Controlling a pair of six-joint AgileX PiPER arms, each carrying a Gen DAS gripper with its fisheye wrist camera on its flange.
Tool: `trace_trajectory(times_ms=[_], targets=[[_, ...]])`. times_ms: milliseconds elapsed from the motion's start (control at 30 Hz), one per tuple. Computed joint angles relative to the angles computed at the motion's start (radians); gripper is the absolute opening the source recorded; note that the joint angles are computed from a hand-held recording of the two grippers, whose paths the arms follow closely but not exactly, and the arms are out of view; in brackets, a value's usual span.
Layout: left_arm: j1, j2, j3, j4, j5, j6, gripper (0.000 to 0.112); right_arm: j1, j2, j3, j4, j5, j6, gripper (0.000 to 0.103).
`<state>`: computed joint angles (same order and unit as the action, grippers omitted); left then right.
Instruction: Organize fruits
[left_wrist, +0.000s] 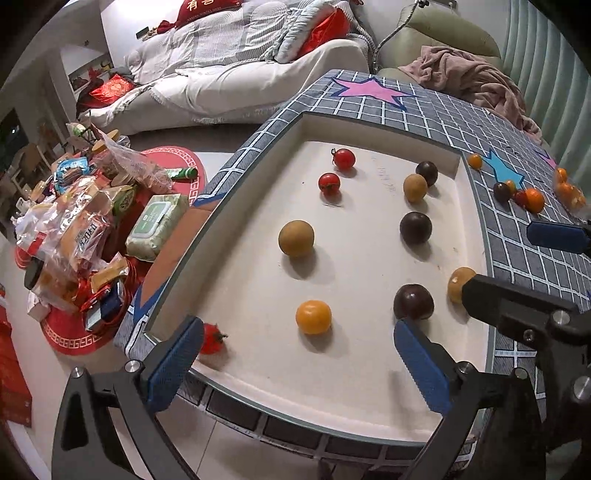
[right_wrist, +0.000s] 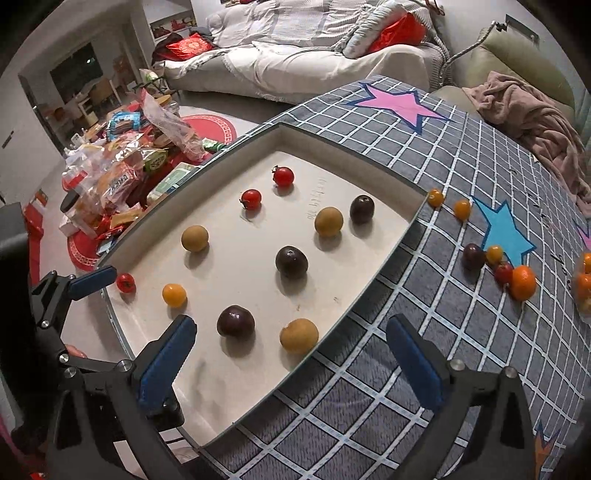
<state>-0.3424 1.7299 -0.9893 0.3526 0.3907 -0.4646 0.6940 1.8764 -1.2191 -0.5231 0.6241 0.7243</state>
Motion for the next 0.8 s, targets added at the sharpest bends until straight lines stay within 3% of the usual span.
trace_trajectory(times_ms=[800], targets=[[-0.047, -0.030, 0.020, 0.101, 0.018, -0.100, 0.103, 0.005, -0.023, 0.014, -0.009, 0.018, 0.020, 0.103]])
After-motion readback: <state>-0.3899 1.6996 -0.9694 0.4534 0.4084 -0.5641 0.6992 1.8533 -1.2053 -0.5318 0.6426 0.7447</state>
